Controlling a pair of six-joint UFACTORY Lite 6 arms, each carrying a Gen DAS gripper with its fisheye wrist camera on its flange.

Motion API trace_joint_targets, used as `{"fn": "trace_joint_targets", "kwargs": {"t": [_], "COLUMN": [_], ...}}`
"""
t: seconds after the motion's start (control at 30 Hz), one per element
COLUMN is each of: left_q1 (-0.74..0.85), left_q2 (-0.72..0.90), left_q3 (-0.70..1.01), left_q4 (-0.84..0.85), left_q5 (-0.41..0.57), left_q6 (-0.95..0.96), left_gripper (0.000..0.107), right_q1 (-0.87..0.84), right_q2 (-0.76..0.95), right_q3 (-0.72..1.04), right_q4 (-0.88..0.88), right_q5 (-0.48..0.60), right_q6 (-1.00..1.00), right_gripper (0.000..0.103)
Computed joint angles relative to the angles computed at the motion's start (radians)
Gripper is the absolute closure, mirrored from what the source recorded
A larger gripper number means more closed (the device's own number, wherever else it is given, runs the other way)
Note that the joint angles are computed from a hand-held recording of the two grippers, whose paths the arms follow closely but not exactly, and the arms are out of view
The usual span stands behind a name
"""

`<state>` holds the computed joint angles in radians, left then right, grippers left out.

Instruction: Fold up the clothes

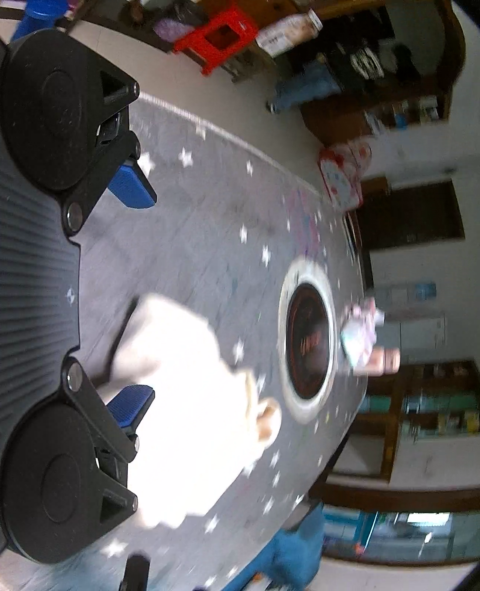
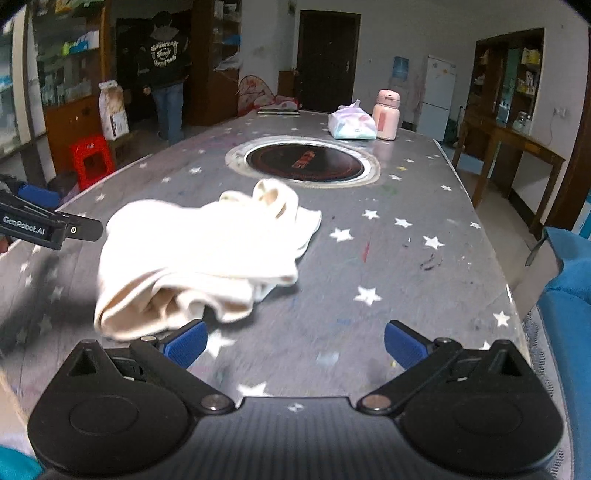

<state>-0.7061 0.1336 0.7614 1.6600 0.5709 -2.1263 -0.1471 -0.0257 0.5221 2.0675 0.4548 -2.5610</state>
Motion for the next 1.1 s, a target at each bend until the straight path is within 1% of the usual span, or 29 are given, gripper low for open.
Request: {"fn": "trace_joint_targets", "kwargs": {"t": [0.13,0.23,0.3,0.43,0.47,0.5,0.53,0.6,0.63,0.7,0.73,0.8,0.97,1.03,1.1], "left_q1": [-0.079,-0.12,-0.143,-0.144,-0.14,-0.136,-0.122,-0.093,-0.084,-0.081,-0.082,-0.075,-0.047,-0.039,-0.032], "left_q2": [-0.002,0.055,0.099,0.176,0.193,0.209,0.219,0.235,0.24,0.243,0.246,0.245,0.227,0.219,0.203], "left_q3": [0.003,0.054,0.092,0.163,0.178,0.193,0.206,0.23,0.236,0.241,0.243,0.243,0.232,0.225,0.217], "left_q4": [0.056,0.09,0.104,0.115,0.113,0.107,0.096,0.071,0.053,0.029,0.026,0.024,0.045,0.062,0.079], "left_q5": [-0.009,-0.014,-0.022,-0.089,-0.099,-0.106,-0.126,-0.167,-0.179,-0.176,-0.172,-0.175,-0.195,-0.204,-0.212], "left_q6": [-0.014,-0.007,0.008,0.048,0.056,0.065,0.077,0.101,0.122,0.157,0.167,0.175,0.171,0.163,0.143], "left_gripper": [0.004,0.004,0.004,0.005,0.007,0.013,0.017,0.032,0.036,0.05,0.053,0.067,0.084,0.088,0.091], "right_q1": [-0.012,-0.009,-0.002,-0.006,-0.01,-0.015,-0.019,-0.03,-0.035,-0.035,-0.032,-0.027,-0.016,-0.007,-0.005], "right_q2": [-0.041,-0.039,-0.037,-0.012,-0.01,-0.007,-0.004,0.005,0.007,0.013,0.017,0.028,0.042,0.046,0.05], "right_q3": [-0.039,-0.034,-0.037,-0.015,-0.012,-0.007,-0.003,0.007,0.01,0.022,0.028,0.041,0.062,0.067,0.076], "right_q4": [-0.057,-0.097,-0.075,-0.087,-0.09,-0.101,-0.113,-0.136,-0.151,-0.176,-0.174,-0.178,-0.216,-0.206,-0.234], "right_q5": [-0.007,-0.022,-0.035,-0.058,-0.058,-0.058,-0.057,-0.048,-0.043,-0.042,-0.045,-0.049,-0.038,-0.038,-0.035], "right_q6": [0.054,0.088,0.061,0.064,0.064,0.07,0.076,0.089,0.102,0.124,0.124,0.129,0.169,0.165,0.196], "right_gripper": [0.006,0.006,0.006,0.007,0.008,0.009,0.01,0.013,0.015,0.015,0.016,0.02,0.033,0.039,0.041]}}
